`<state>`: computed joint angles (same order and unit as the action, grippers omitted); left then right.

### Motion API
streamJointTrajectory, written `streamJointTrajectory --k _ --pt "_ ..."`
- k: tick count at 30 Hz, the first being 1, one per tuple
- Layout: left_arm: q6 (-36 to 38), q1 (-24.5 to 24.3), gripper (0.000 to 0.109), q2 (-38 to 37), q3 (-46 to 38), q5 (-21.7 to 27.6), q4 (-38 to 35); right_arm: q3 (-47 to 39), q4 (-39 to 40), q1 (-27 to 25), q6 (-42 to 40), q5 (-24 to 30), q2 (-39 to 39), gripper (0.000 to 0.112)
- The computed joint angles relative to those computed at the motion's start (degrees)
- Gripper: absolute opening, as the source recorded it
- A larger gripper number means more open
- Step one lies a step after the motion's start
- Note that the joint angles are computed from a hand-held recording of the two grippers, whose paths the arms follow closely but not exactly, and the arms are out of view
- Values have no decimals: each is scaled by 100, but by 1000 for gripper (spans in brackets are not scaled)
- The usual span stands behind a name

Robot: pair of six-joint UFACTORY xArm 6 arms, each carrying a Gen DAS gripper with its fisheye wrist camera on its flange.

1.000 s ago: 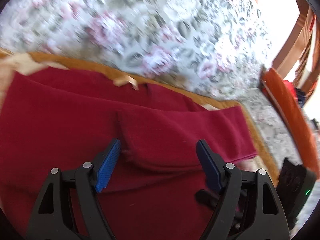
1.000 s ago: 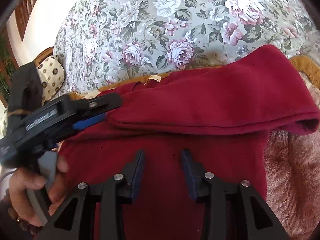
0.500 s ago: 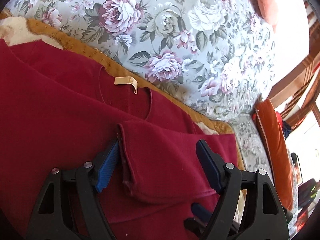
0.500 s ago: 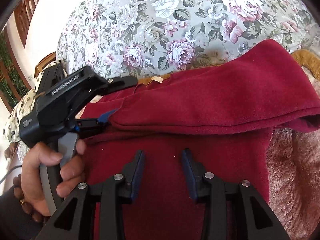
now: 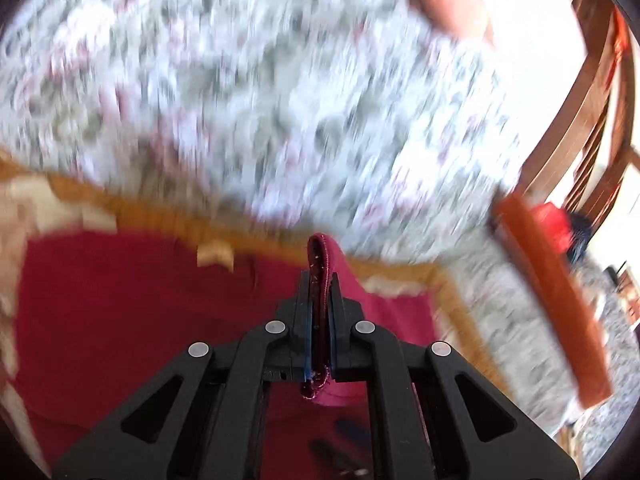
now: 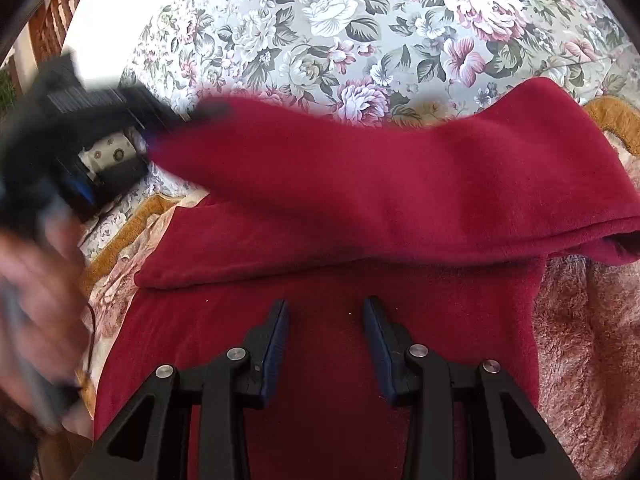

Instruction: Fold small clothes

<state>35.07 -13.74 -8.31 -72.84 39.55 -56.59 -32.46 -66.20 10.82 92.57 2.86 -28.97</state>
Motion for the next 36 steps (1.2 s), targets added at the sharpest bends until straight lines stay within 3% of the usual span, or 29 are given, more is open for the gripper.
streamJointTrajectory --k 5,9,15,16,18,20,24,26,28,30,32,33,35,36 --pt "-83 749 4 177 -524 404 -70 -1 -31 9 20 27 -1 38" --pt "-356 1210 4 516 -654 628 452 -4 -58 2 31 35 1 38" --pt "-920 1369 5 891 -304 470 1550 13 -63 -28 15 5 -7 38" --pt "-1055 1369 5 888 -207 369 1799 17 -58 -35 7 -1 -11 38" --pt "-1330 1400 27 852 -25 119 2260 26 -27 -35 -29 2 -22 38" --pt "-1387 1484 37 715 200 -247 2293 30 -30 -46 -30 -11 -27 38" --pt "-1507 1369 38 190 879 -1501 2424 41 6 -49 -72 -14 -42 38" --pt "-670 1125 38 101 996 -1728 1844 51 27 -70 -103 -35 -47 38" --pt "-361 902 38 222 985 -1794 1820 42 63 -57 -137 -18 -41 38" --pt "-980 763 37 488 1002 -1790 2594 56 127 -70 -212 -19 -49 38" --pt "-1346 701 37 532 1204 -1936 2863 31 387 44 -455 150 -62 38" --pt "-1230 672 39 385 1327 -2118 2637 48 628 108 -669 242 -97 38" --pt "-545 715 50 240 1402 -1880 1622 249 1457 282 -1370 515 -441 38" --pt "-226 745 50 158 1486 -1857 1232 385 1566 292 -1547 501 -678 38"
